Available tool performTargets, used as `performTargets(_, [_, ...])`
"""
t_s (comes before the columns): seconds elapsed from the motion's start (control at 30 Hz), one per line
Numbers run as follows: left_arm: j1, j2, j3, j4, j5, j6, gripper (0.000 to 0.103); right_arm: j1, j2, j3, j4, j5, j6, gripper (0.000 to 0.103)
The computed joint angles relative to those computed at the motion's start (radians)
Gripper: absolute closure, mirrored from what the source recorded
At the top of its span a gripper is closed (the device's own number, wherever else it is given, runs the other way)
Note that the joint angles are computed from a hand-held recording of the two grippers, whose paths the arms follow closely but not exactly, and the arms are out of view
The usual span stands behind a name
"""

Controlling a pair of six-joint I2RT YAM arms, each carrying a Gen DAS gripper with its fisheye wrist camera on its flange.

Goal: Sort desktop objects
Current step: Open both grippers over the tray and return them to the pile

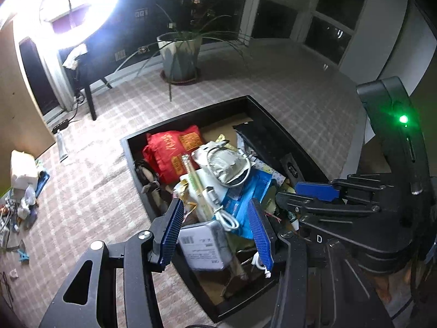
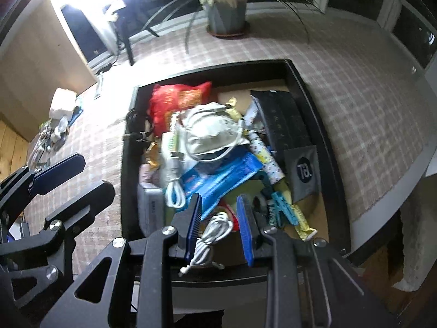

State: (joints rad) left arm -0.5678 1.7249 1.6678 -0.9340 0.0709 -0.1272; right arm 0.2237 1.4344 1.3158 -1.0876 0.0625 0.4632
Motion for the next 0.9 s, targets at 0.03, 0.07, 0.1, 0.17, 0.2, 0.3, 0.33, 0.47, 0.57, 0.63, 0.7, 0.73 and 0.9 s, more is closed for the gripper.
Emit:
performTargets(0.03, [0.008, -0.012, -0.013, 0.002, 0.001, -0.001, 0.056, 0.017, 0.005, 0.009, -0.002, 0.004, 0.006, 0.076])
performTargets(0.07, [0.017, -0.019, -0.022, 0.002, 0.004, -0.002, 0.056, 0.030, 0.012, 0.018, -0.003, 0.005, 0.011, 0.076])
performTargets(0.1, [0.027, -0.027, -0.032, 0.004, 0.009, -0.003, 0.056, 0.041, 0.021, 0.028, -0.003, 0.005, 0.013, 0.076])
performTargets(0.17, [0.050, -0.043, -0.053, 0.006, 0.015, -0.006, 0.056, 0.069, 0.044, 0.052, -0.007, 0.008, 0.021, 0.076])
performTargets(0.2, [0.063, -0.052, -0.062, 0.005, 0.019, -0.002, 0.056, 0.082, 0.052, 0.059, -0.007, 0.009, 0.027, 0.076])
performTargets(0.3, [0.110, -0.077, -0.094, 0.005, 0.023, 0.006, 0.056, 0.122, 0.094, 0.096, -0.007, 0.010, 0.039, 0.076])
performTargets(0.33, [0.133, -0.085, -0.107, 0.004, 0.024, 0.009, 0.056, 0.135, 0.109, 0.108, -0.006, 0.010, 0.043, 0.076])
performTargets(0.47, [0.226, -0.107, -0.151, 0.005, 0.042, 0.020, 0.056, 0.192, 0.181, 0.170, 0.000, 0.005, 0.056, 0.076])
performTargets(0.57, [0.308, -0.125, -0.186, 0.008, 0.055, 0.041, 0.056, 0.236, 0.249, 0.240, 0.000, 0.000, 0.058, 0.077])
performTargets(0.63, [0.368, -0.132, -0.203, 0.008, 0.061, 0.055, 0.056, 0.261, 0.295, 0.295, -0.004, -0.006, 0.055, 0.077])
performTargets(0.7, [0.433, -0.134, -0.217, 0.006, 0.072, 0.071, 0.056, 0.287, 0.360, 0.377, -0.013, -0.012, 0.049, 0.077])
performTargets(0.73, [0.466, -0.134, -0.222, 0.005, 0.077, 0.077, 0.056, 0.298, 0.388, 0.413, -0.019, -0.015, 0.046, 0.077])
performTargets(0.9, [0.648, -0.114, -0.230, 0.000, 0.094, 0.125, 0.056, 0.358, 0.609, 0.726, -0.105, -0.040, 0.001, 0.077])
